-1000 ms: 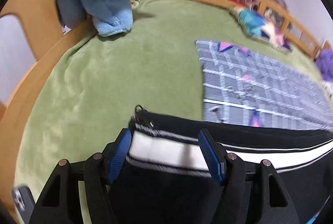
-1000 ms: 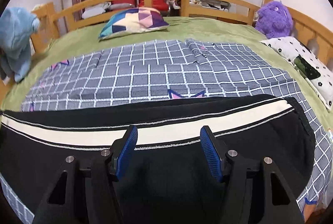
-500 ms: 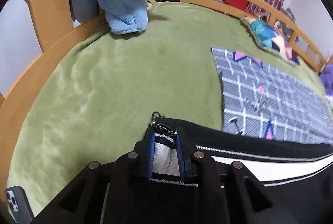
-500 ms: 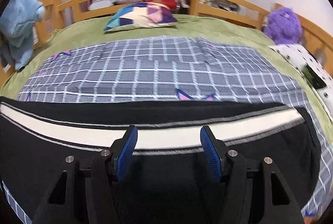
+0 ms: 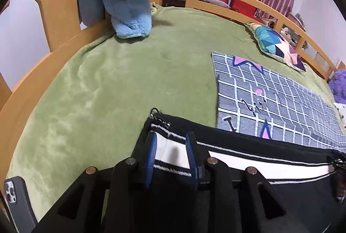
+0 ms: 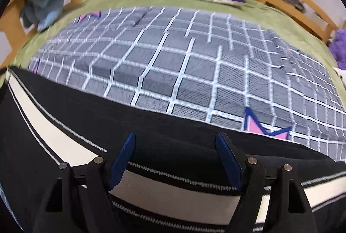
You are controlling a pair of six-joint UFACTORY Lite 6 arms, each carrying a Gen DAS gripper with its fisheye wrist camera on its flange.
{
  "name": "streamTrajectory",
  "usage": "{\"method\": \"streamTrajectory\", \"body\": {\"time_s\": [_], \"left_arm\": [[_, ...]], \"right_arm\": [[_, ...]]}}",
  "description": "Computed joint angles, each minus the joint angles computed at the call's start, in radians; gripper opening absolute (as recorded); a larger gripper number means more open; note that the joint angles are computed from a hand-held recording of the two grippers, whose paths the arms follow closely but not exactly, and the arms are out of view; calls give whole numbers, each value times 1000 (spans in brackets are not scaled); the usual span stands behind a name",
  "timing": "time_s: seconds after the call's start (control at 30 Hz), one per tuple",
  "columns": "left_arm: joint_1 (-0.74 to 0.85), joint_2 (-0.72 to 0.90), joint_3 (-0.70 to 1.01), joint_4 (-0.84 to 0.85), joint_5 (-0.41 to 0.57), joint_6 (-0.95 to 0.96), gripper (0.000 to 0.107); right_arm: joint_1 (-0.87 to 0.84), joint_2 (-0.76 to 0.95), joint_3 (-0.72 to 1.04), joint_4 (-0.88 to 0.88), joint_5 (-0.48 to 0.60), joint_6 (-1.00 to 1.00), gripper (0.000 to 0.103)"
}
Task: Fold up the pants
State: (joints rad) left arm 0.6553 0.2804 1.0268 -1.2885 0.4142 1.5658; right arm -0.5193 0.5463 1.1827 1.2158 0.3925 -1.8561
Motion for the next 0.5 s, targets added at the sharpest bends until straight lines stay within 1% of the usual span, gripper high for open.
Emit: {"method": "streamTrajectory", "body": {"time_s": [0.03, 0.07, 0.1, 0.13, 0.17, 0.23, 0.3, 0.37, 0.4, 0.43, 0.47, 0.5], "left_arm": [[4, -1, 0, 16, 12, -6, 26], [2, -7, -8, 14, 10, 1, 26], [1, -11, -14, 6, 5, 14, 26], [-1, -13, -20, -4, -5, 27, 26], [-3, -14, -24, -5, -12, 30, 26], [-8, -10, -24, 11, -19, 13, 26], [-2, -21, -34, 14, -11, 11, 26], [10, -37, -44, 7, 4, 24, 26], [14, -41, -44, 3, 8, 29, 26], [15, -41, -39, 8, 10, 21, 26], [13, -38, -32, 22, 8, 4, 26], [9, -33, -21, 45, 7, -26, 26]], "right_arm": [[1, 2, -1, 15, 3, -24, 74], [-4, 4, 4, -5, 17, -20, 64], [-8, 13, 17, -60, 42, 18, 53], [-11, 10, 11, -76, 55, 14, 30], [-4, -8, -16, -50, 31, -31, 16], [14, -45, -68, 16, -16, -124, 6], [23, -82, -115, 127, -42, -221, 4], [1, -117, -128, 192, -5, -250, 4], [-25, -145, -138, 261, 51, -285, 4], [-39, -154, -133, 287, 83, -279, 4], [-33, -146, -114, 305, 84, -263, 0], [-13, -124, -80, 317, 60, -236, 0]]}}
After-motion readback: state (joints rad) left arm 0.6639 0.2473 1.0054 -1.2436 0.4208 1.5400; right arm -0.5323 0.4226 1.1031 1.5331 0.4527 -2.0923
